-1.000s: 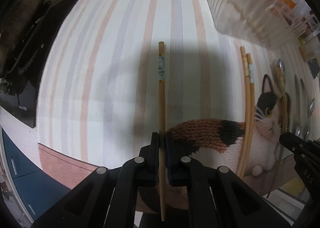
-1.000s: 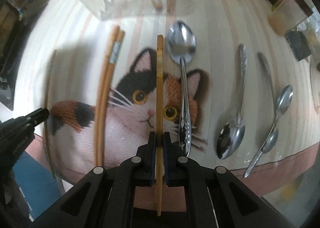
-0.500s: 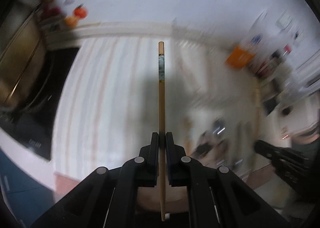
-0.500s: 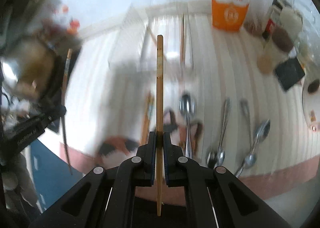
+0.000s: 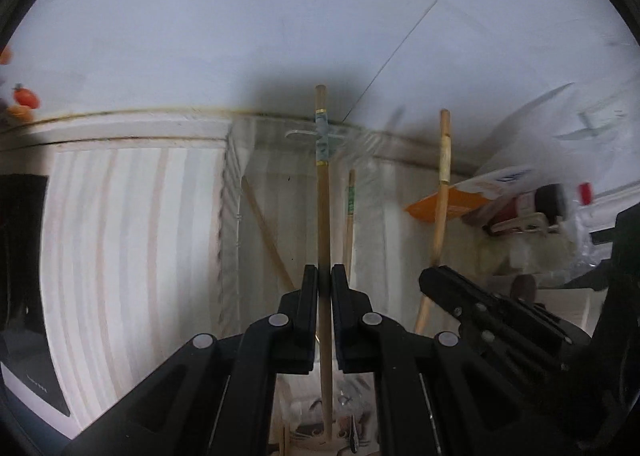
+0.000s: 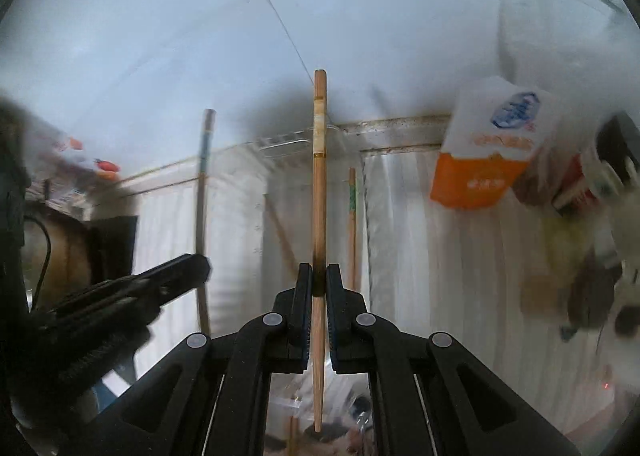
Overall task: Organize utensils
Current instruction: 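Lower both chopsticks upright into the clear holder and open both tools, then grasp a chopstick with the left tool while the right grasps a blue-patterned chopstick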
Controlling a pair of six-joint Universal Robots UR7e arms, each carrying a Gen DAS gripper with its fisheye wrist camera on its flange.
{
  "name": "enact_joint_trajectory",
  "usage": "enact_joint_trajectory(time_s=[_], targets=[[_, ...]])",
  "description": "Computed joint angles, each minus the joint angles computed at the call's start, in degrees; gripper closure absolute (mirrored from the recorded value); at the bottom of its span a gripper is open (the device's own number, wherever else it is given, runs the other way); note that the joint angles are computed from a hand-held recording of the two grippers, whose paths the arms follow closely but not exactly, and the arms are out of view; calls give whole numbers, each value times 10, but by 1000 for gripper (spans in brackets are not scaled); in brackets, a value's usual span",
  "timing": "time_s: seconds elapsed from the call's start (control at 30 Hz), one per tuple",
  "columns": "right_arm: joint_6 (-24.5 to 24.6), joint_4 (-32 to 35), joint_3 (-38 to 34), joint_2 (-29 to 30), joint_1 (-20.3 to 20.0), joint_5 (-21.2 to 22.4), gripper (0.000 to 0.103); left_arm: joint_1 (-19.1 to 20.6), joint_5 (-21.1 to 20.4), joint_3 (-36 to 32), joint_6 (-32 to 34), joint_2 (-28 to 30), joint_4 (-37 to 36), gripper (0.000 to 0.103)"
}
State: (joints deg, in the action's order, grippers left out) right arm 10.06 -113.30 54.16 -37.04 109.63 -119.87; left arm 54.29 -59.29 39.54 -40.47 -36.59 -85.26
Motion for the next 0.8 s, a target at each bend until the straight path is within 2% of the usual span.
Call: enact_joint_trajectory(time_s=[0.1, 0.17, 0.2, 0.27, 0.3, 0.33, 0.4, 0.53, 0.57, 0.6, 0.67, 0.73, 0.8], targets=[[14, 53, -50, 36, -13, 3, 96, 11, 7, -68, -19, 42, 69, 97], [25, 63, -55, 40, -20, 7, 94, 12, 13, -79, -27, 48, 87, 96], [23, 57, -47, 36, -22, 10, 88, 11, 19, -64, -27, 39, 81, 94], [18, 41, -34, 31, -24, 1, 71, 3, 48, -24, -36, 16, 71, 93], [19, 32, -21, 23, -25, -3, 65, 0, 57, -10, -40, 6, 71, 84], [20, 23, -6, 13, -24, -6, 65, -6, 75, 19, -44, -12, 62, 78], [17, -1, 30, -8, -24, -19, 64, -15, 107, 52, -58, -32, 61, 41], [8, -70, 128, -63, -12, -59, 56, -45, 192, 168, -86, -101, 35, 22], [10, -85, 150, -76, -10, -63, 56, -53, 208, 197, -99, -117, 31, 8], [6, -110, 184, -95, -8, -64, 54, -60, 220, 226, -110, -134, 24, 0], [-2, -158, 248, -128, -1, -67, 48, -74, 233, 286, -121, -172, 4, 0], [-1, -176, 293, -154, 3, -63, 46, -82, 234, 317, -145, -192, 19, 0], [21, -179, 346, -182, 2, -35, 46, -91, 230, 372, -184, -229, 31, 0]])
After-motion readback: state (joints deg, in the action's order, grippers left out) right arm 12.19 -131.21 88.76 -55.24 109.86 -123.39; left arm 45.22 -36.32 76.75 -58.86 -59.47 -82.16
